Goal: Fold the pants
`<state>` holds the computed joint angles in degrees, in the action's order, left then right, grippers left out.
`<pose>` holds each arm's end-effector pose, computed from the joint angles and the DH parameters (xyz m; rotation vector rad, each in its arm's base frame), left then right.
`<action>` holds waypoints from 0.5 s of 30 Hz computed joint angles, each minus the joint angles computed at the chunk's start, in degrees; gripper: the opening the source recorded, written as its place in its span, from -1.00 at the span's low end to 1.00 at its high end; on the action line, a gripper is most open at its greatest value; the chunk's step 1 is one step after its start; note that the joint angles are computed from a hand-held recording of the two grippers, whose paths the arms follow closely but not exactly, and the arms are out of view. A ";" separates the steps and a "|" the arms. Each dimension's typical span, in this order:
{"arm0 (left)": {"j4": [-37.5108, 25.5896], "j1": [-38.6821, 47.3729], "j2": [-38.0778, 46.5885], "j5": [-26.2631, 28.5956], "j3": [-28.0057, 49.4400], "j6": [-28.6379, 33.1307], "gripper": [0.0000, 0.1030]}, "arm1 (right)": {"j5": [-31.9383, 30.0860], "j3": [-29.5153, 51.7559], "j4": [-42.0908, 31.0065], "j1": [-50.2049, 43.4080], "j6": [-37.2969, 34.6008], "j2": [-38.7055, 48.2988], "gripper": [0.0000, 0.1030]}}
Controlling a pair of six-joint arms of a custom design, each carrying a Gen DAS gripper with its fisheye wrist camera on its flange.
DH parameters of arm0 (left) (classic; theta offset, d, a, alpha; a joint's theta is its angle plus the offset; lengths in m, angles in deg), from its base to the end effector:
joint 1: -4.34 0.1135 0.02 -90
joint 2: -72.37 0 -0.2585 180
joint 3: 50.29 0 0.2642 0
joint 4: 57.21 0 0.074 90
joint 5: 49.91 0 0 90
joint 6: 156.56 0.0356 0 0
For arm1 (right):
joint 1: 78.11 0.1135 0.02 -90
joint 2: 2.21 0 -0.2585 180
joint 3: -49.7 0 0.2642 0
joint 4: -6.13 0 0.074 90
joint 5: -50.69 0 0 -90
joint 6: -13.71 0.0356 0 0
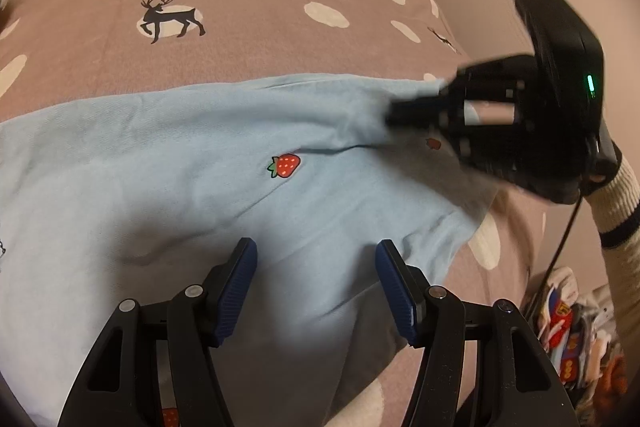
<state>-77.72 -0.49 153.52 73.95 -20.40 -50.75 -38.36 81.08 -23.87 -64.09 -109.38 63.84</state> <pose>0.1757 -0.0347 0.0645 0.6070 2.6050 -0.7685 0.1740 0.0429 0.1004 -1.0766 2.4822 -0.1228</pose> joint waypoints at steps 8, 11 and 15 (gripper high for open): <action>-0.19 -0.47 0.19 -0.24 0.34 -0.48 0.19 | 7.98 -0.35 13.76 0.55 4.50 2.84 -1.00; -0.57 -0.20 0.54 -0.01 0.65 0.11 0.19 | 1.82 -0.50 13.19 -8.66 5.35 -0.82 -1.00; -2.66 0.86 0.81 1.01 2.04 -0.38 0.19 | -11.12 -0.94 2.46 -28.27 4.52 -12.01 -0.80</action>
